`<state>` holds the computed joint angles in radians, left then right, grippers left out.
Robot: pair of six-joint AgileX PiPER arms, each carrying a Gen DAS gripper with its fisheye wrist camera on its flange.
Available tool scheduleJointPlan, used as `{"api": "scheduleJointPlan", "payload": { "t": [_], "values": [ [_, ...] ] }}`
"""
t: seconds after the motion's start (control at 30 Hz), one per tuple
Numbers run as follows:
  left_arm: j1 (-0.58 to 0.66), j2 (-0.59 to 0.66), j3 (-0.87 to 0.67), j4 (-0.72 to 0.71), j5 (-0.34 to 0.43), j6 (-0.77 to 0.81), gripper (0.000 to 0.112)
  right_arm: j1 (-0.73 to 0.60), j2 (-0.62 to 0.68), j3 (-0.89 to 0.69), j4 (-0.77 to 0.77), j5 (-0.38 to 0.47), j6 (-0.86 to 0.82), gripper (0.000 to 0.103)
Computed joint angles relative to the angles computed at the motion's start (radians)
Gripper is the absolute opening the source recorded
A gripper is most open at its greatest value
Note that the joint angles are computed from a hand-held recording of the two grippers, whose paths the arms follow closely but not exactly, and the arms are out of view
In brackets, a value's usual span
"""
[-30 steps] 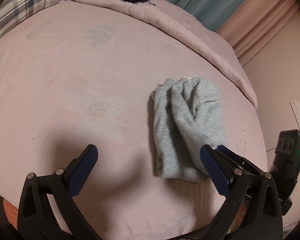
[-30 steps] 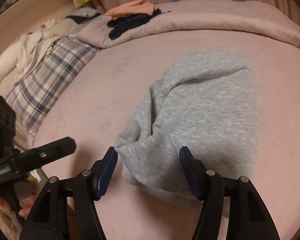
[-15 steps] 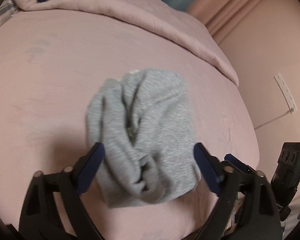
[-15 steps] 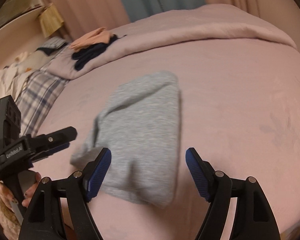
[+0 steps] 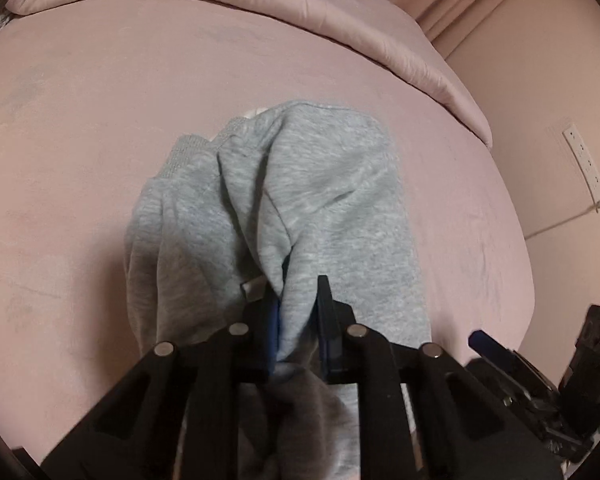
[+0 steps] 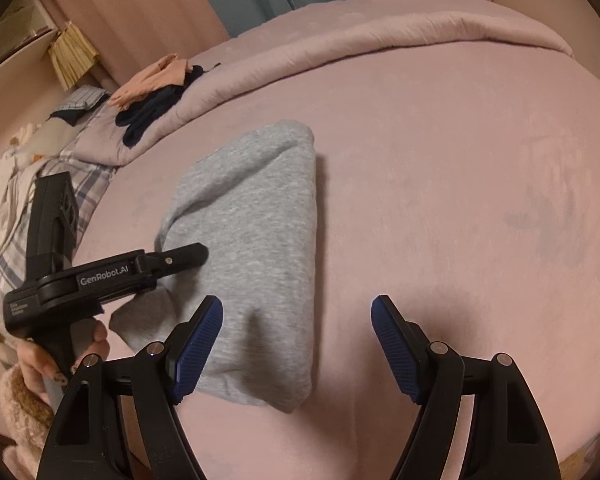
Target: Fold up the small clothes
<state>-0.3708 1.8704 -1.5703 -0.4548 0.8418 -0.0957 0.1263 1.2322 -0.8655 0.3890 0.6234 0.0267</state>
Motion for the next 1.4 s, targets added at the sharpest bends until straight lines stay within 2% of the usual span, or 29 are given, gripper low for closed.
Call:
{"api": "scheduleJointPlan", "payload": {
  "t": [0.07,0.17,0.27,0.37,0.47,0.63,0.73,0.9,0.97,1.1,1.2,1.27,1.3,1.33,1.4],
  "values": [
    [0.017,-0.034,0.027,-0.032,-0.005,-0.001,0.01,-0.001,0.005,-0.001,0.004,0.002,0.003,0.077],
    [0.042,-0.141,0.128,-0.095,-0.056,0.051,0.01,-0.004,0.01,-0.009,0.014,0.003,-0.008,0.077],
    [0.048,-0.213,0.202,-0.068,-0.091,0.047,0.01,-0.005,0.018,-0.024,0.054,-0.003,-0.044,0.077],
    [0.049,-0.203,0.233,-0.031,-0.101,0.015,0.011,-0.002,0.031,-0.029,0.115,-0.004,-0.098,0.077],
    [0.078,-0.166,0.279,-0.097,-0.11,0.056,0.013,0.014,0.061,-0.034,0.142,-0.007,-0.121,0.077],
    [0.077,-0.152,0.304,-0.108,-0.148,0.062,0.019,0.026,0.096,-0.043,0.161,0.006,-0.138,0.077],
    [0.072,-0.177,0.332,-0.053,-0.165,0.024,0.034,0.021,0.104,-0.047,0.17,0.017,-0.15,0.077],
    [0.088,-0.204,0.381,-0.076,-0.195,0.028,0.043,0.024,0.131,-0.07,0.172,0.03,-0.154,0.077],
    [0.08,-0.219,0.402,-0.048,-0.221,0.002,0.056,0.025,0.14,-0.074,0.167,0.033,-0.151,0.077],
    [0.083,-0.254,0.462,-0.047,-0.255,0.028,0.059,0.025,0.162,-0.071,0.195,0.03,-0.175,0.079],
    [0.087,-0.262,0.454,-0.051,-0.23,0.019,0.064,0.02,0.175,-0.064,0.222,0.029,-0.195,0.082],
    [0.097,-0.282,0.452,-0.06,-0.211,0.011,0.078,0.012,0.183,-0.066,0.25,0.037,-0.221,0.083],
    [0.096,-0.299,0.459,-0.054,-0.212,-0.003,0.081,0.01,0.185,-0.068,0.253,0.041,-0.224,0.083],
    [0.093,-0.313,0.464,-0.031,-0.217,-0.031,0.092,0.011,0.186,-0.072,0.252,0.043,-0.222,0.083],
    [0.076,-0.345,0.477,0.09,-0.241,-0.143,0.102,0.009,0.191,-0.077,0.254,0.046,-0.225,0.083]
  ]
}}
